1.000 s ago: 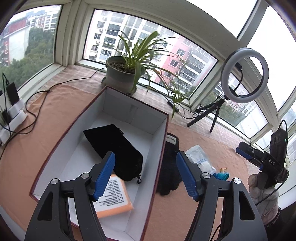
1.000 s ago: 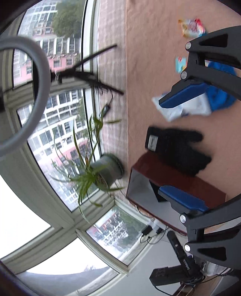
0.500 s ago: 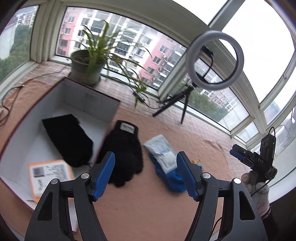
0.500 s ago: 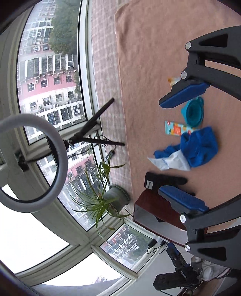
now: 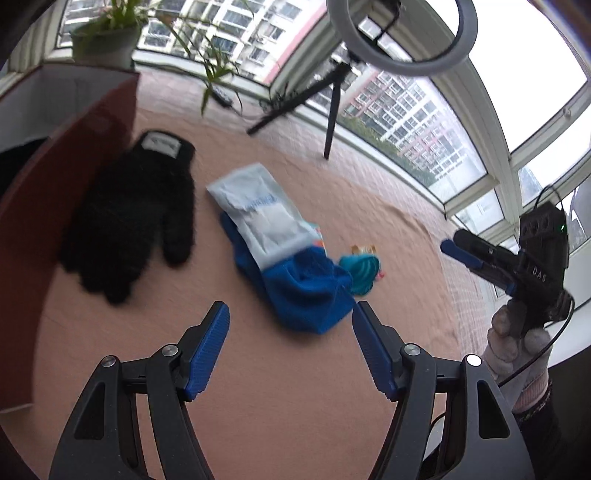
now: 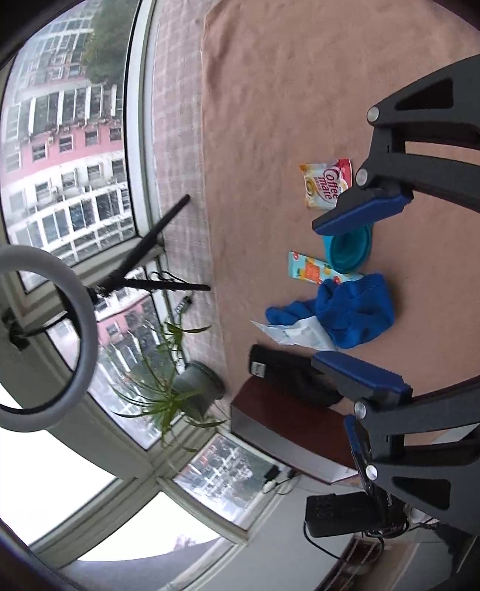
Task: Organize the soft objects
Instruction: 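Close the left gripper on the edge of the blue towel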
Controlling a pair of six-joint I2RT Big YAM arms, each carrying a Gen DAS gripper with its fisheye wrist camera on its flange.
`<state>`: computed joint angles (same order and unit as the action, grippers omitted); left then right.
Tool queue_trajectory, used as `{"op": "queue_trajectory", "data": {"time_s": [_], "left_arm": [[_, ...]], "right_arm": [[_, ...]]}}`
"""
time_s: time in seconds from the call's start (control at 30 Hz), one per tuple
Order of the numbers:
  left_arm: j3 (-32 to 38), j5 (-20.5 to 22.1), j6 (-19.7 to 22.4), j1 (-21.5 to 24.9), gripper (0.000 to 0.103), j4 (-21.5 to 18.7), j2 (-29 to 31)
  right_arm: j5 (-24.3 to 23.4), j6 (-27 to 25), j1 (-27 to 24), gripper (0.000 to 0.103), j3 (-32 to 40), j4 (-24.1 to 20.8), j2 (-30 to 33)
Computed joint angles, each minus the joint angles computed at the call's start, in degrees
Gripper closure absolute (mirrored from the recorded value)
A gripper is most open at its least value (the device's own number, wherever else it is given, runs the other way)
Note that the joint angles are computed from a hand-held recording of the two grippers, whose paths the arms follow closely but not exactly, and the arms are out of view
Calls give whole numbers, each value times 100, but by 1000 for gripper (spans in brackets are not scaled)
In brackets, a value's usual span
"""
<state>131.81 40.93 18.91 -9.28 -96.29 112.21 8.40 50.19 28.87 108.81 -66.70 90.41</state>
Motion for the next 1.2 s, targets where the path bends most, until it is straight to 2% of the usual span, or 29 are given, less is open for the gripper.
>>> {"op": "queue_trajectory", "data": {"time_s": [0.1, 0.3, 0.43, 0.57, 0.83, 1.0, 1.07, 1.1, 1.17, 1.2], "left_arm": [[-209, -48, -42, -90, 34, -34, -10], [-569, -103, -132, -190, 34, 122, -97], [-633, -92, -221, -214, 34, 177, -47], [-627, -33, -282, -211, 34, 182, 17], [-677, 77, -229, -267, 34, 113, 79], [-632, 190, -238, -276, 36, 99, 138], [-626, 257, -250, -282, 37, 110, 151], [-627, 300, -259, -294, 38, 117, 150], [-616, 355, -245, -339, 52, 117, 158], [-621, 358, -221, -344, 54, 132, 147]], "right_arm": [[-415, -254, -27, 50, 79, 28, 228], [-995, -797, -55, 50, 561, -189, 870], [-1101, -1232, -21, 50, 1187, -681, 1412], [-940, -1683, 30, 50, 1837, -1250, 1899], [-1130, -1984, -73, 50, 2445, -1685, 2425], [-1341, -2105, -80, 50, 2587, -1799, 2576], [-1503, -2078, -101, 56, 2544, -1733, 2577], [-1568, -2052, -109, 60, 2540, -1723, 2577], [-1644, -2042, -109, 65, 2605, -1756, 2609], [-1675, -2032, -104, 69, 2621, -1768, 2613]]}}
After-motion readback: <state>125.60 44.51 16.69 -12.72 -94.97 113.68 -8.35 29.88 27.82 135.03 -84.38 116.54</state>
